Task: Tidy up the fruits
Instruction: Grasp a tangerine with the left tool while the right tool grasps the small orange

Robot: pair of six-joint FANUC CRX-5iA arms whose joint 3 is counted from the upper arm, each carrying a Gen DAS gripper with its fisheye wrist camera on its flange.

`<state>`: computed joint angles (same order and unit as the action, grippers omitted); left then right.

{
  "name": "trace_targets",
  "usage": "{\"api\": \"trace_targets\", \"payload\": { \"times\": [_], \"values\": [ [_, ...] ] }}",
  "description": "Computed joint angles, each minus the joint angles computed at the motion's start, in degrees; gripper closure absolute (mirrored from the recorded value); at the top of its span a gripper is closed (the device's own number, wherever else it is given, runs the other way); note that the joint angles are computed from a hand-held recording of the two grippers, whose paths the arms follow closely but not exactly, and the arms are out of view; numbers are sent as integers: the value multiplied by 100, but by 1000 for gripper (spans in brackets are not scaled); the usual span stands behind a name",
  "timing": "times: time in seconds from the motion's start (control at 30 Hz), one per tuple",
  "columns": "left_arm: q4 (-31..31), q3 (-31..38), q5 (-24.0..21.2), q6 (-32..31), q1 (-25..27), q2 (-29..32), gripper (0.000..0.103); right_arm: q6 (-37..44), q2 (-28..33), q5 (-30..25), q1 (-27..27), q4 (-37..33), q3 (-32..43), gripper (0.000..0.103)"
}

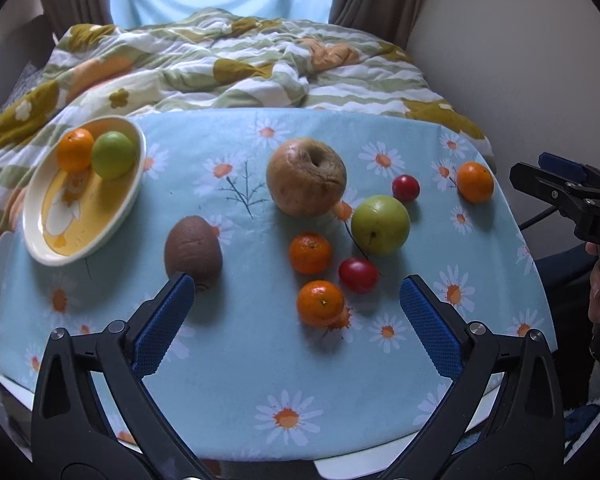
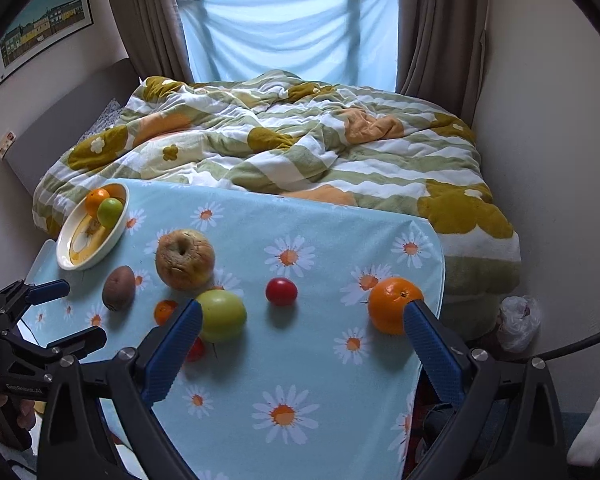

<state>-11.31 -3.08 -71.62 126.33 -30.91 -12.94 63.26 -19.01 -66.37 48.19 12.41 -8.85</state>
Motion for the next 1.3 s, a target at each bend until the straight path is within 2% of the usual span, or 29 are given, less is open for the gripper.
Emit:
{"api": "trace_targets", "payload": {
  "times": [0.17,0.27,0.33,0.37,0.4,0.53,0.7,0.8,1.13,1.3],
  "values": [
    [-18,-27,35,199,-121,282,1,835,186,101,-528,-449,6,3],
    [73,-138,146,237,-109,367,14,1180,273,209,-751,-592,-32,3],
    [146,-192,168,218,-87,456,14,1430,366,232,-906,-723,-21,3],
    [146,-215,180,256,-89,485,18,1538,402,246,-965,-757,-29,3],
    [158,-250,208,303,-77,495,28,1632,435,268,-1012,-781,-39,3],
    [346,-469,418,341,30,470,35,1954,533,352,-1092,-773,-102,3],
    [293,-490,440,425,-28,513,59,2195,700,324,-1175,-766,-97,4],
    [319,-516,471,461,-4,498,59,2394,795,272,-1215,-776,-59,10],
    [232,-392,344,502,-49,581,59,2512,1061,238,-1350,-764,57,17],
    [177,-359,282,519,-86,585,59,2639,1192,84,-1423,-888,141,34]
  ]
}}
